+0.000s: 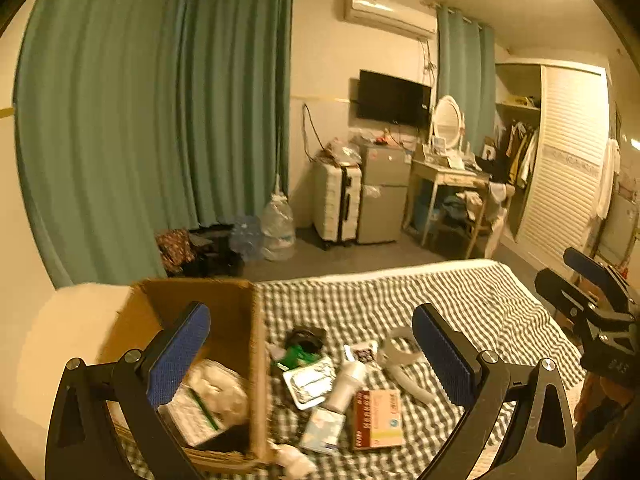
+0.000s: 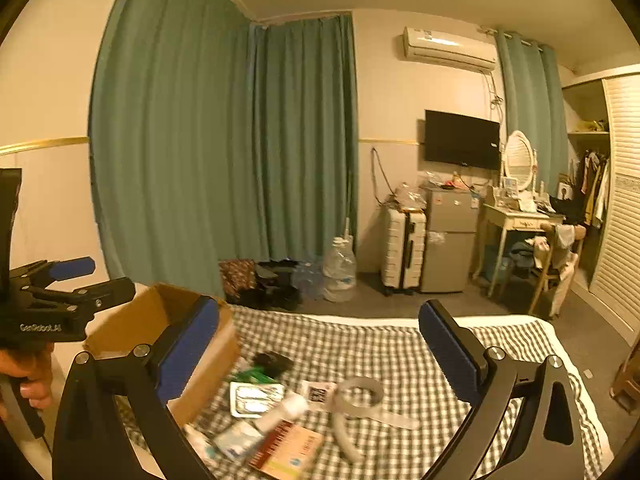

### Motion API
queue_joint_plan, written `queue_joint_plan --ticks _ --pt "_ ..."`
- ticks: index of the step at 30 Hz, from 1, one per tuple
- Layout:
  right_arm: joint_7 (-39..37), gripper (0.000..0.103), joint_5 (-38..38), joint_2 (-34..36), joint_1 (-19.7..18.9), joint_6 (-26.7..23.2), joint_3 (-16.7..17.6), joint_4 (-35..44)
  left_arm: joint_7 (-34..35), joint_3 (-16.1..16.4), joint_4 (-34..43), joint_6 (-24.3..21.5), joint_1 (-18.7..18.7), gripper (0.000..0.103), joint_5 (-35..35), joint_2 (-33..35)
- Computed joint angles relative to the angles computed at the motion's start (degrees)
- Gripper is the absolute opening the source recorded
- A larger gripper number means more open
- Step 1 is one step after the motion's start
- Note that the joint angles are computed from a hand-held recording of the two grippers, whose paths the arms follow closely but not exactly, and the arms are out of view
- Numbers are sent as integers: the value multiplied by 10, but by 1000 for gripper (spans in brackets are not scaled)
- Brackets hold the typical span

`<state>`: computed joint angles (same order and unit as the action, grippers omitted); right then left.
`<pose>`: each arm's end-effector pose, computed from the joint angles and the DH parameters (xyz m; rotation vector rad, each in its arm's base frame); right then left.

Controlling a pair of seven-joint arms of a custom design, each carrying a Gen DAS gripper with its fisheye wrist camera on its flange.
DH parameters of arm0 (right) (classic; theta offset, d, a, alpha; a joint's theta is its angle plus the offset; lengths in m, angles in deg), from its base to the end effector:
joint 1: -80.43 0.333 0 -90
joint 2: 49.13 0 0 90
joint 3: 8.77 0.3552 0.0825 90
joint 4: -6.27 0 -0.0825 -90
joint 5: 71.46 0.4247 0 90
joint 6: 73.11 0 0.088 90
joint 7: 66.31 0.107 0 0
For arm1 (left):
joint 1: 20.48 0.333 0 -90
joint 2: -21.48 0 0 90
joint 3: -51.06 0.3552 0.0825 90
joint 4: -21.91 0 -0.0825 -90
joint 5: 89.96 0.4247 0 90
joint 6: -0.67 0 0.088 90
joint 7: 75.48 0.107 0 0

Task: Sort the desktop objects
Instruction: 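Withdraw both grippers from the cardboard box back over the bed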

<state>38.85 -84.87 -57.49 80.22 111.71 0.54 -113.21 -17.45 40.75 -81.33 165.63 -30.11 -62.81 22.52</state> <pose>0.5710 0.1212 0.6706 -1.5010 1.2810 -0.9414 0.6078 -0.2470 0.6803 -1.4453 1.7252 -1.0803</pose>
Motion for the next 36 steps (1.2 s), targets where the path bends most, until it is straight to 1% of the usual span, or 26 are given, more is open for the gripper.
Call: queue_joint_plan --ticks 1,2,5,7,9,12,13,15,16,17,18,19,20,22,23,24,26,27,29,31,32,34,36 --pt "-10 100 6 3 11 -2 -14 -1 5 -2 4 -5 -2 103 -6 6" --pt "-15 100 7 6 12 -1 -18 -1 8 -4 9 -11 -5 103 -11 14" --pt "-40 100 25 12 33 -5 -45 -2 7 -4 25 -29 -17 103 -14 33" --pt "-71 100 55 18 66 -5 -78 0 -1 -2 36 -36 -25 103 -14 45" --pt "-89 100 69 22 72 -2 -88 2 -19 4 43 -39 -34 103 -3 54" --pt "-127 100 101 27 95 8 -113 1 -58 14 54 -41 -49 103 31 70" --pt "-144 100 118 30 113 12 -129 0 -59 15 58 -44 -51 103 31 76" --pt "-207 100 178 34 176 13 -186 -1 -51 14 64 -51 -55 103 26 88" --pt "-220 100 189 38 185 14 -196 -1 -53 16 68 -57 -60 103 31 95" --pt "-226 100 192 40 177 16 -189 -4 -51 18 72 -60 -63 103 32 101" --pt "-240 100 205 45 184 12 -197 -3 -47 18 74 -63 -66 103 31 107" --pt "-283 100 251 50 212 5 -220 1 -41 17 77 -68 -68 103 28 114" --pt "-320 100 291 56 229 -2 -234 5 -35 18 79 -71 -71 103 25 120" --pt "-349 100 324 68 225 -14 -231 13 -23 18 85 -81 -77 103 20 132" --pt "-335 100 304 76 213 -17 -223 14 -15 17 90 -87 -79 103 17 139" --pt "-305 100 266 82 201 -19 -218 15 -6 17 93 -91 -81 103 12 146" --pt "-258 100 203 95 187 -27 -214 18 17 14 104 -109 -84 103 -3 161" --pt "-242 100 186 102 182 -36 -212 21 30 12 110 -117 -85 103 -11 168" --pt "-220 100 178 116 168 -68 -204 33 44 15 121 -133 -91 103 -19 183" --pt "-248 100 214 128 143 -83 -178 40 58 14 130 -147 -92 103 -34 195" --pt "-237 100 197 134 139 -85 -177 43 71 11 132 -152 -89 103 -47 201" --pt "-198 100 135 143 141 -89 -186 45 89 10 143 -171 -90 103 -62 212" --pt "-199 100 120 154 127 -99 -174 52 100 12 150 -188 -94 103 -66 220"
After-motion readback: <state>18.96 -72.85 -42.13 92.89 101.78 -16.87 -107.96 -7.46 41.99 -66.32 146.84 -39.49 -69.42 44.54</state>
